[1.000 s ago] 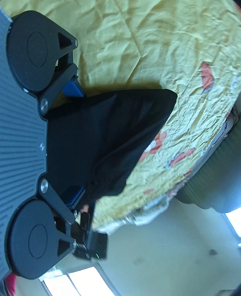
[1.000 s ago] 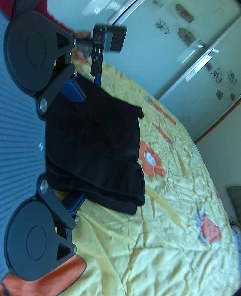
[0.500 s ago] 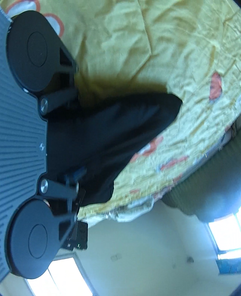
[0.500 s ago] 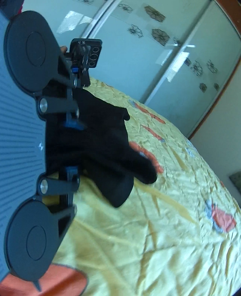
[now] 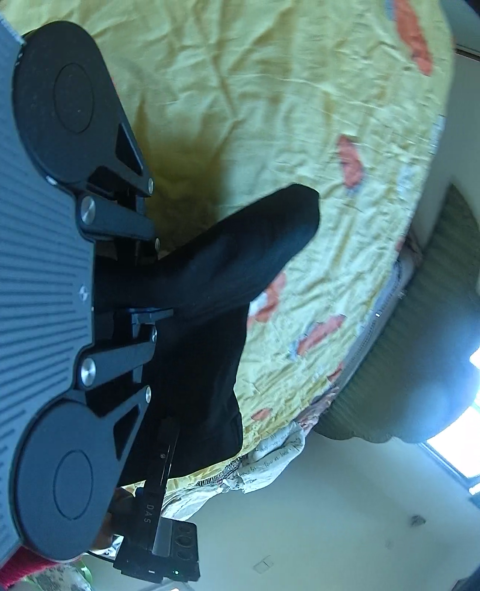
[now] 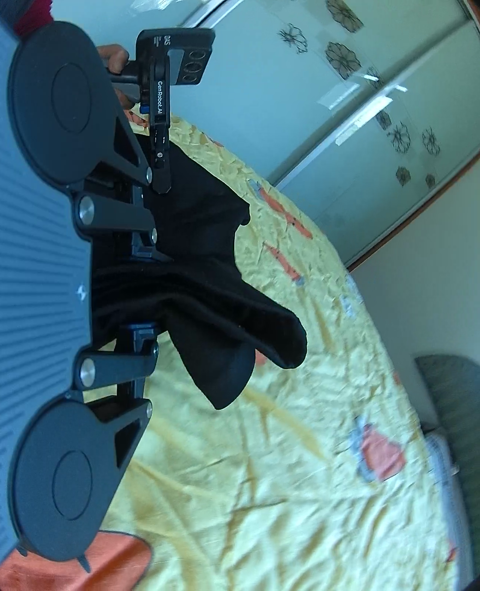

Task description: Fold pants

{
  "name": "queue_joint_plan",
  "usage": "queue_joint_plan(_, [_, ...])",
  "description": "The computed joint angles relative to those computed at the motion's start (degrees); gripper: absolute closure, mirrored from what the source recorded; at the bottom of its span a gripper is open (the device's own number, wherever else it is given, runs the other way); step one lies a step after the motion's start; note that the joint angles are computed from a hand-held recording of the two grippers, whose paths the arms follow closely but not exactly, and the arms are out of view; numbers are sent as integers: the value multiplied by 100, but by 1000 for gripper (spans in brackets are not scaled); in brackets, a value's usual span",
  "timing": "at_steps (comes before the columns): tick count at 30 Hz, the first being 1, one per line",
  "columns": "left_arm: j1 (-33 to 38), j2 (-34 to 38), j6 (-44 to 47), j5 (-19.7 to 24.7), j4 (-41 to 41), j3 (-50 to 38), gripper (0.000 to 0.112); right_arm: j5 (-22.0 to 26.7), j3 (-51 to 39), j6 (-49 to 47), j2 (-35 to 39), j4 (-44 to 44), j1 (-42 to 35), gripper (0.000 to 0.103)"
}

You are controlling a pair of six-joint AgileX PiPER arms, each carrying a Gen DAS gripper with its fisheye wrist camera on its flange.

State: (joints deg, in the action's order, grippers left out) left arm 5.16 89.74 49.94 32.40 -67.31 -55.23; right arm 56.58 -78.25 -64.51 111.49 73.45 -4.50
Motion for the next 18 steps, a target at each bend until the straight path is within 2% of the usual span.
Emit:
queue_joint_plan(4, [-78, -265, -373, -240, 540, -133, 97, -74, -184, -69, -112, 4, 173, 78])
queue_joint_plan(8, [-47, -320, -1025, -279, 1325, -436, 97, -272, -493, 3, -6, 27, 385, 78])
queue_joint_plan(12, [-29, -112, -1669, -313, 2098, -931, 97, -486, -848, 85, 207, 89, 605, 77])
queue_joint_plan(18, [210, 354, -2025, -149, 2547, -1688, 97, -788, -1538, 428, 608, 78, 944, 77])
